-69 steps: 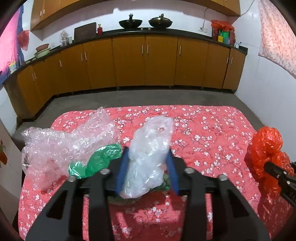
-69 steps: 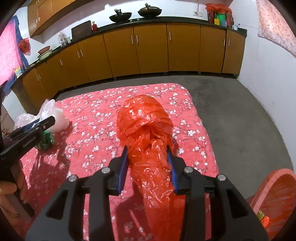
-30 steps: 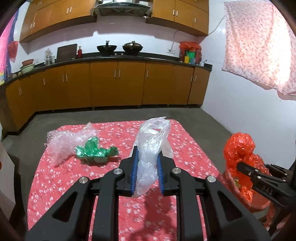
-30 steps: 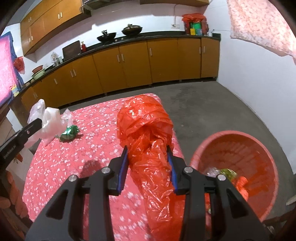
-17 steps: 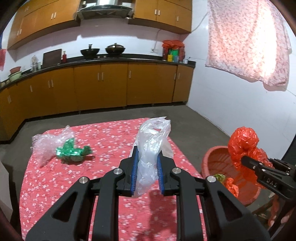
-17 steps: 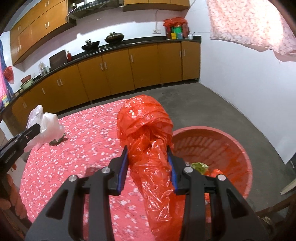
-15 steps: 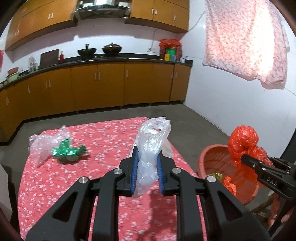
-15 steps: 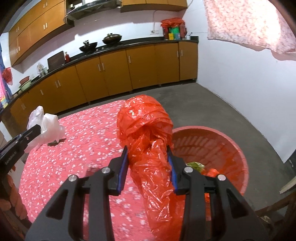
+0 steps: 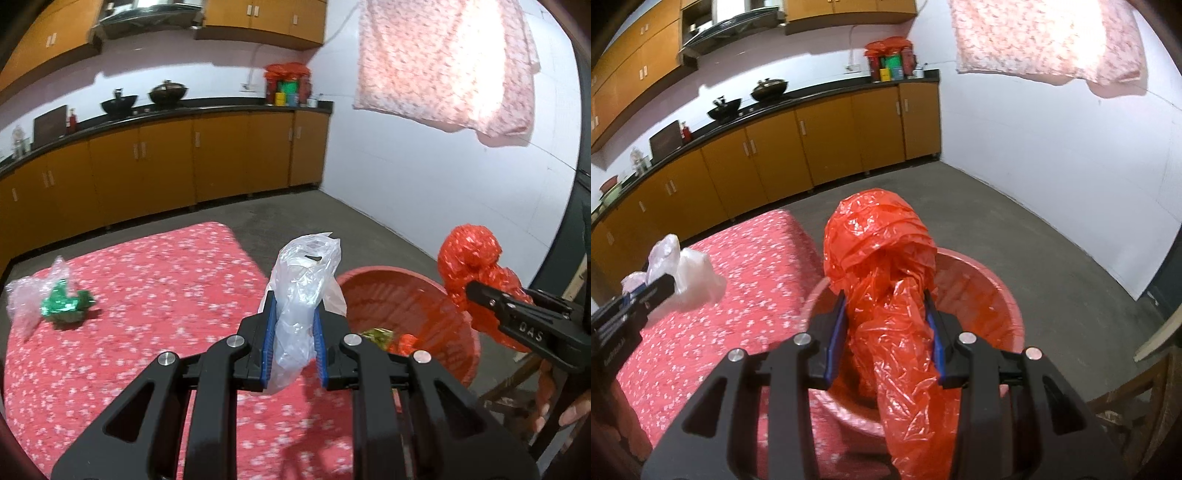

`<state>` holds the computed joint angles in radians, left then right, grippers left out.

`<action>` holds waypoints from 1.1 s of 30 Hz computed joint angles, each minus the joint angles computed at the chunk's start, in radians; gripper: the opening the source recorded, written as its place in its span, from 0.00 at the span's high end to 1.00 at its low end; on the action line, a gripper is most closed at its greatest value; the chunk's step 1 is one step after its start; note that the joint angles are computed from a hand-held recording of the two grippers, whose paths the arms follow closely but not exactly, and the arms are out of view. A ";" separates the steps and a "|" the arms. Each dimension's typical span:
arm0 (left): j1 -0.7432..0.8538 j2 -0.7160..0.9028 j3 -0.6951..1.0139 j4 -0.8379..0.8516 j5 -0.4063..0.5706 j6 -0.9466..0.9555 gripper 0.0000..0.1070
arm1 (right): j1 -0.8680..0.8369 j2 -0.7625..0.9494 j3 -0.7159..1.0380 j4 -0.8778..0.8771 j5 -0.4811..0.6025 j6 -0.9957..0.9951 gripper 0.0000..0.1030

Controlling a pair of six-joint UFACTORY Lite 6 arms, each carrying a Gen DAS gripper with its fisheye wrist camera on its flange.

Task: Collect trash
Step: 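Carry the orange-red bag with the right tool while the left carries the clear bag to the basket, then open both tools to drop the orange-red and clear bags into the basket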

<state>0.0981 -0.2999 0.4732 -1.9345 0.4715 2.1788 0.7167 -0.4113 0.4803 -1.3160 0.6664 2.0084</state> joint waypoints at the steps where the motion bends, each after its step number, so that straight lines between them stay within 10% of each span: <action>1: -0.027 0.006 -0.001 -0.024 -0.008 0.015 0.83 | -0.024 -0.021 -0.020 -0.002 -0.012 -0.004 0.64; 33: -0.456 0.352 0.161 -0.616 -0.073 0.473 0.83 | -0.372 0.096 -0.101 -0.489 -0.241 0.434 0.63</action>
<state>-0.3581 0.0520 0.6343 -2.5500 0.3983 2.6522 0.3445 -0.3154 0.3797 -1.8049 0.4256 2.4420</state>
